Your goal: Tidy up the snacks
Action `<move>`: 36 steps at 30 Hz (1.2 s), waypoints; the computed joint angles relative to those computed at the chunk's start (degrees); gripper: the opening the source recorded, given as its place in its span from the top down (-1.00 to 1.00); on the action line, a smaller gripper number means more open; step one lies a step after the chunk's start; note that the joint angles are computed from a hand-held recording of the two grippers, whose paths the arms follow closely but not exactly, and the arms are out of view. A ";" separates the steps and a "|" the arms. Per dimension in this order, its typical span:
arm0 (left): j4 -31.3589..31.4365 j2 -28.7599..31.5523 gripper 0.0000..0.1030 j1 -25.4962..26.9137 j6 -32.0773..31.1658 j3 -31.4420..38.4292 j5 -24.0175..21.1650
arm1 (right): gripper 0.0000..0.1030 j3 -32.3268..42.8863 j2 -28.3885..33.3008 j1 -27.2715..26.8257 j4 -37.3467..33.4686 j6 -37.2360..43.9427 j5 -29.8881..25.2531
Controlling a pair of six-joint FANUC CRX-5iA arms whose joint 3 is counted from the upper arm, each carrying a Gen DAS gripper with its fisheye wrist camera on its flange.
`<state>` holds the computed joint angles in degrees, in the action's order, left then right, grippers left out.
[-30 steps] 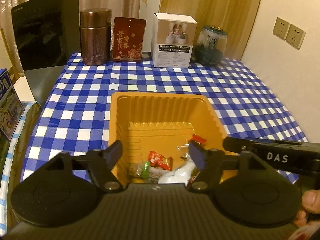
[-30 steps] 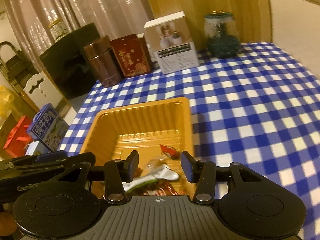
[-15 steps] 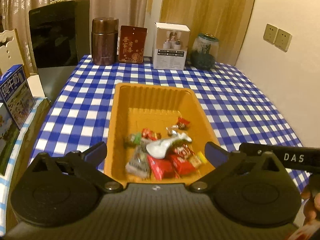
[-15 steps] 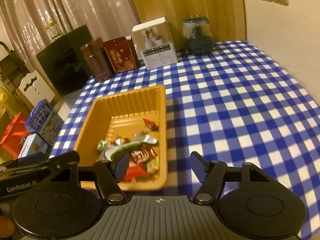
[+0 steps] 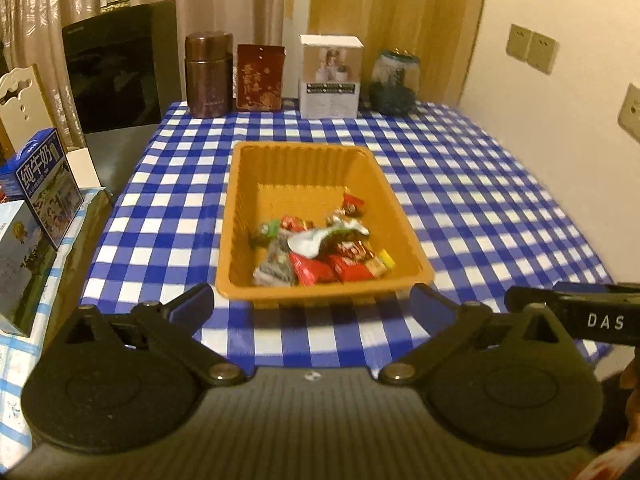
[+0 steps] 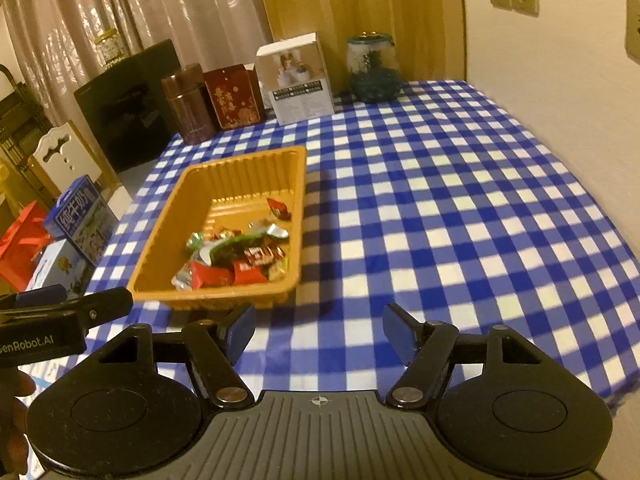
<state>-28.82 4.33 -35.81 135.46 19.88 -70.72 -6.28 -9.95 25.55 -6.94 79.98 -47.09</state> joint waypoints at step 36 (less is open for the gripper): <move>-0.35 2.61 -1.00 -3.62 0.21 1.59 -2.96 | -0.37 -5.34 -3.63 0.01 2.43 -0.51 0.11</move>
